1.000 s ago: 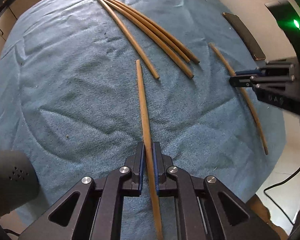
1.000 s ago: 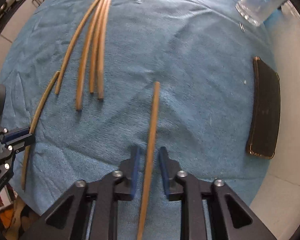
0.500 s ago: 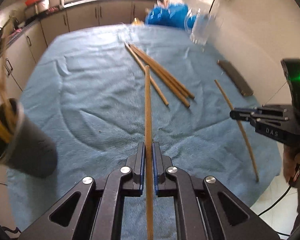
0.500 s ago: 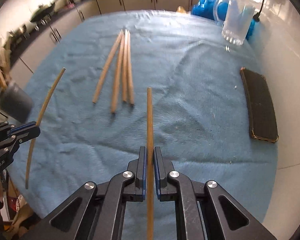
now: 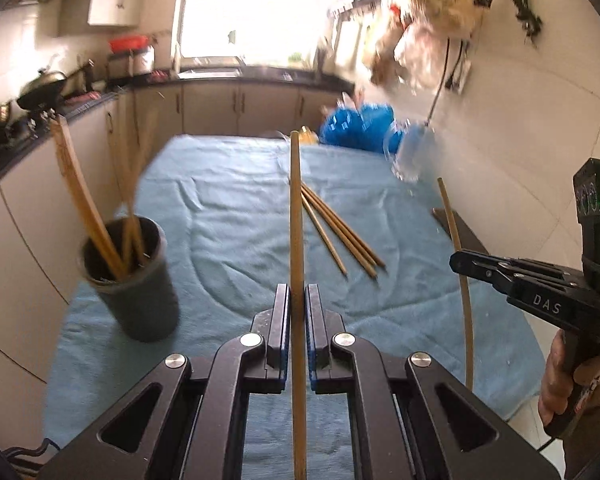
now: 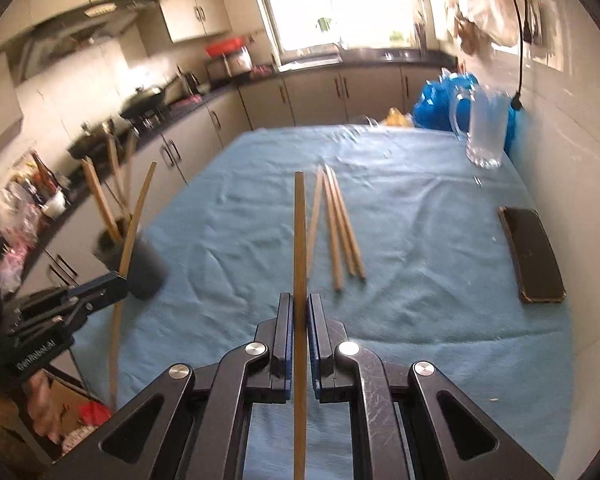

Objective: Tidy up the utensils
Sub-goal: 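Bring both upright chopsticks over the mouth of the grey cup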

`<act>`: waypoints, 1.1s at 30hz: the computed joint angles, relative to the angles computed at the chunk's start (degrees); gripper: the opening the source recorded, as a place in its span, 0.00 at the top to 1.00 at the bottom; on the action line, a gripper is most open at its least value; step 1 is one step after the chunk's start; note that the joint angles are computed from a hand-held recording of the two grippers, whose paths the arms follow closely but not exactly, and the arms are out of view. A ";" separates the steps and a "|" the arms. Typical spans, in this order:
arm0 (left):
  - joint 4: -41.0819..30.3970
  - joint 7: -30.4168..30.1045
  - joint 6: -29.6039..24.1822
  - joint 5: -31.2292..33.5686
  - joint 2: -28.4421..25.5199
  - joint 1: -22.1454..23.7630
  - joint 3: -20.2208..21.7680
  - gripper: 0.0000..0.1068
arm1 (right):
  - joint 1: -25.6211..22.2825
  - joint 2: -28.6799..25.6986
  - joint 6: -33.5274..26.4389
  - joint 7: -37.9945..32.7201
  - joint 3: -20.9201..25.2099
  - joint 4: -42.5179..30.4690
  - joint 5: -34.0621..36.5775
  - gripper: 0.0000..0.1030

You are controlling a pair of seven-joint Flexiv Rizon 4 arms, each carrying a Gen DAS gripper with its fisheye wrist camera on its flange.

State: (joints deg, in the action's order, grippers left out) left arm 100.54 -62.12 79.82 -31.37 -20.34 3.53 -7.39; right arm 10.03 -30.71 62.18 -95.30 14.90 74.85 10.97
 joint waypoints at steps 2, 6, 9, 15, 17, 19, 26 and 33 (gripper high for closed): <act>2.15 3.00 3.35 -3.55 1.37 2.01 -2.79 0.94 | 0.35 0.44 2.20 -0.61 0.44 0.85 0.35 0.93; 4.88 8.20 8.48 -10.68 3.40 5.30 -7.01 0.94 | 0.75 0.86 4.48 -1.46 2.12 0.92 1.45 0.92; 6.15 10.57 12.04 -14.78 4.54 6.53 -8.38 0.94 | 1.28 0.53 5.71 -2.53 2.91 0.29 1.85 0.93; 8.82 8.51 19.99 -12.51 5.77 6.78 -8.18 0.94 | 9.61 1.34 14.74 6.24 -5.65 5.00 -8.09 0.93; 9.66 7.52 22.32 -10.97 5.99 8.38 -9.80 0.94 | 14.97 1.94 19.19 13.07 -12.62 8.26 -14.33 0.93; 9.97 6.18 23.29 -9.46 5.99 8.64 -9.61 0.94 | 19.53 2.26 21.65 18.73 -18.89 10.61 -19.56 0.93; 9.42 0.68 23.17 -6.69 5.22 2.27 -0.23 0.94 | 31.18 3.00 24.77 32.60 -35.75 16.21 -34.20 0.92; 8.74 -4.20 21.11 -2.75 4.95 -0.09 4.86 0.94 | 31.31 3.26 24.91 37.88 -37.53 17.05 -40.95 0.92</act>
